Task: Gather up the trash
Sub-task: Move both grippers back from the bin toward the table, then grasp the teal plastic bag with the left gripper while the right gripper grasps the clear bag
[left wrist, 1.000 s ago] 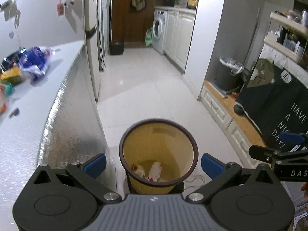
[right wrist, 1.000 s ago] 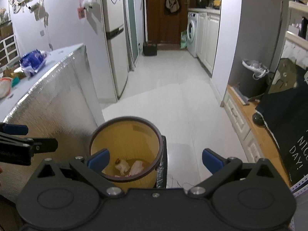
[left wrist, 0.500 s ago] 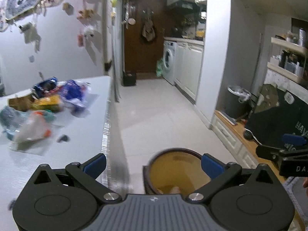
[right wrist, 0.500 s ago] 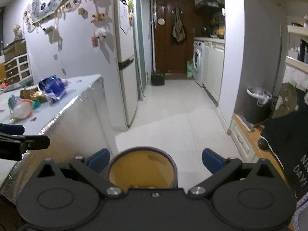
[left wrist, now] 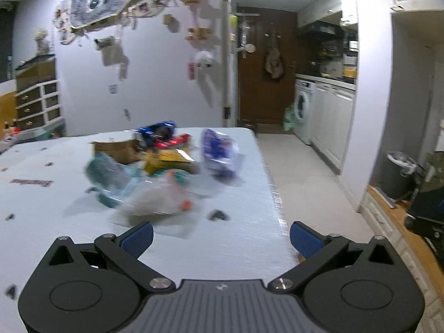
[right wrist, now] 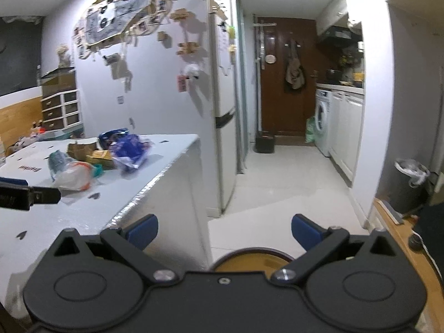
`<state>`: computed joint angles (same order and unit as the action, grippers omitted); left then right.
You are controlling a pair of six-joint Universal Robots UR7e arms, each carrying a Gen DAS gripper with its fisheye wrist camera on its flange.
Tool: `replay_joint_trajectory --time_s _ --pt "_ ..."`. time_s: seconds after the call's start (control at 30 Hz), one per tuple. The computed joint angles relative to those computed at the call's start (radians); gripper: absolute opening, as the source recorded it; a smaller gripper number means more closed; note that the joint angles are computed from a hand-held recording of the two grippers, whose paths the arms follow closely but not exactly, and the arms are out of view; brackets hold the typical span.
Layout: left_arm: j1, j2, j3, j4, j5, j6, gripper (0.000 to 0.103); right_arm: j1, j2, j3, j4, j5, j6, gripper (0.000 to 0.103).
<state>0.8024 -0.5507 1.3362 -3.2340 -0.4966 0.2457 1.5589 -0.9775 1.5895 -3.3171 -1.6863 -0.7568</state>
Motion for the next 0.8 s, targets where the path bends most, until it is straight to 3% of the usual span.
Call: replay_joint_trajectory --time_s 0.13,0.43,0.6,0.8 --pt "0.02 -0.016 -0.019 -0.064 0.03 0.099 0.103 0.023 0.03 -0.047 0.094 0.021 -0.004 0.103" --pt "0.092 -0.036 -0.154 -0.122 -0.03 0.349 0.103 0.083 0.118 -0.13 0.142 0.031 -0.027 0.103" --pt "0.149 -0.031 -0.253 -0.043 -0.104 0.362 0.103 0.113 0.161 -0.187 0.199 0.038 -0.008 0.103" --pt "0.223 0.006 -0.411 0.161 -0.185 0.266 0.103 0.144 0.205 -0.245 0.242 0.048 0.037 0.103"
